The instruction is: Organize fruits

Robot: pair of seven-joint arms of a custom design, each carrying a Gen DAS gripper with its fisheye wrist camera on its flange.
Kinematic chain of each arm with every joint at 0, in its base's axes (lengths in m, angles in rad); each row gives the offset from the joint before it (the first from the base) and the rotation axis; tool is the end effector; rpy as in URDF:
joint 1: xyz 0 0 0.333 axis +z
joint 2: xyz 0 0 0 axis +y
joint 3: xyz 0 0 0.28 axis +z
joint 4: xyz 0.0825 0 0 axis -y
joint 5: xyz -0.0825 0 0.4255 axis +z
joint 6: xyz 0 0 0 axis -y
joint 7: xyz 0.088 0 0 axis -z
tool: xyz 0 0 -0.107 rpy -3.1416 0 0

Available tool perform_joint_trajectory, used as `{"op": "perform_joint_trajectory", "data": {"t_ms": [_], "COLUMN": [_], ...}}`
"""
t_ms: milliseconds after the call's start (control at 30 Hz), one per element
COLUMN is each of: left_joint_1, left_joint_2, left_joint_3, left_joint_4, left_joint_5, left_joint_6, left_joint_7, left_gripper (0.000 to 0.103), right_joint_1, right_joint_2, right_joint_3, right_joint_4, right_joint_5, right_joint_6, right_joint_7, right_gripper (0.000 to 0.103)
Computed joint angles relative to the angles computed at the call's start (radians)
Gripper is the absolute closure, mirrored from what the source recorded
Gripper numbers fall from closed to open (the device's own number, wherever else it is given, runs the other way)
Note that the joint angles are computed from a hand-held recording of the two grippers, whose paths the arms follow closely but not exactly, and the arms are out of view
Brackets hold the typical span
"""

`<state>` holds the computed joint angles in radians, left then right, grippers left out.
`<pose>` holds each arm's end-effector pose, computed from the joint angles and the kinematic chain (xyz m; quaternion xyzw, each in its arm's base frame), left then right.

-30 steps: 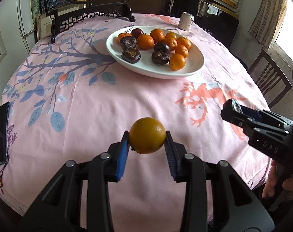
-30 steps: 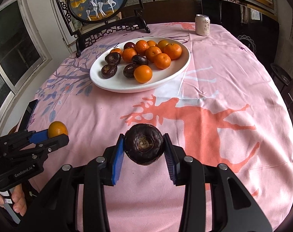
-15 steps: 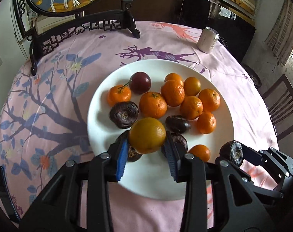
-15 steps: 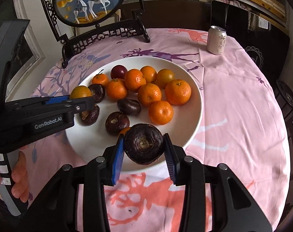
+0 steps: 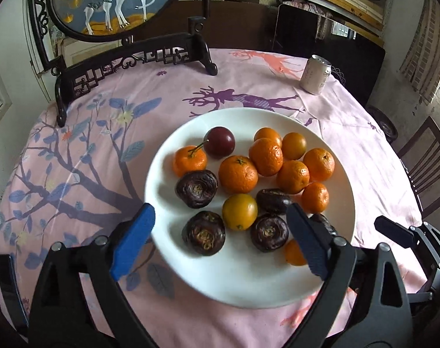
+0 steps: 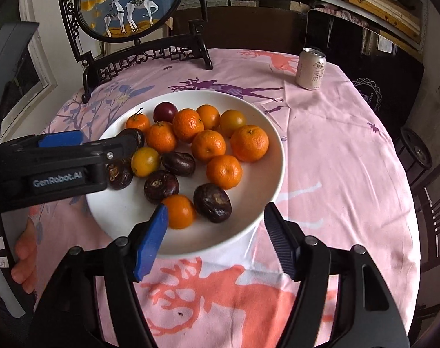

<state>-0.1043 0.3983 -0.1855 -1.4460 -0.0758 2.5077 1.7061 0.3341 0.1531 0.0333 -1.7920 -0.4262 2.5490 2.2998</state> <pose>0.7259 -0.1924 0.4976 -0.5440 0.7698 -0.2897 0.1656 0.6360 0.2496 0.4792 -0.6388 0.6934 -0.2265 0.2446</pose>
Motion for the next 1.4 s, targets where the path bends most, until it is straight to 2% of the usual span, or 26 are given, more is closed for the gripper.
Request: {"op": "perform_joint_trajectory", "data": {"t_ms": [67, 100, 133, 167, 267, 400, 500, 800, 1400], "left_joint_1": [0.013, 0.013, 0.013, 0.014, 0.022, 0.021, 0.015, -0.003, -0.026], "left_joint_2": [-0.096, -0.139, -0.19, -0.234, -0.34, -0.442, -0.501, -0.574, -0.591], "left_joint_3": [-0.004, 0.0, 0.007, 0.011, 0.014, 0.029, 0.041, 0.068, 0.081], "left_joint_4": [-0.13, -0.189, -0.259, -0.322, -0.464, -0.589, -0.66, -0.733, -0.74], "left_joint_5": [-0.013, -0.01, -0.001, 0.002, -0.035, -0.156, -0.154, -0.177, -0.208], "left_joint_6": [0.065, 0.095, 0.13, 0.165, 0.207, 0.195, 0.202, 0.241, 0.236], "left_joint_7": [0.018, 0.014, 0.003, -0.003, 0.016, 0.099, 0.103, 0.115, 0.161], "left_gripper": [0.005, 0.003, 0.003, 0.003, 0.002, 0.002, 0.002, 0.002, 0.002], "right_joint_1": [0.014, 0.019, 0.023, 0.026, 0.028, 0.017, 0.013, 0.004, -0.003], "right_joint_2": [-0.051, -0.073, -0.094, -0.111, -0.149, -0.195, -0.219, -0.244, -0.262], "right_joint_3": [-0.001, 0.002, 0.007, 0.015, 0.045, 0.069, 0.086, 0.111, 0.122], "right_joint_4": [-0.062, -0.087, -0.111, -0.131, -0.168, -0.222, -0.246, -0.259, -0.274], "right_joint_5": [-0.054, -0.091, -0.139, -0.193, -0.285, -0.255, -0.25, -0.254, -0.249], "right_joint_6": [0.0, -0.009, -0.023, -0.034, -0.091, -0.085, -0.097, -0.097, -0.09], "right_joint_7": [0.064, 0.106, 0.158, 0.211, 0.298, 0.31, 0.317, 0.339, 0.35], "right_gripper": [0.034, 0.026, 0.007, 0.001, 0.001, 0.001, 0.001, 0.001, 0.001]}}
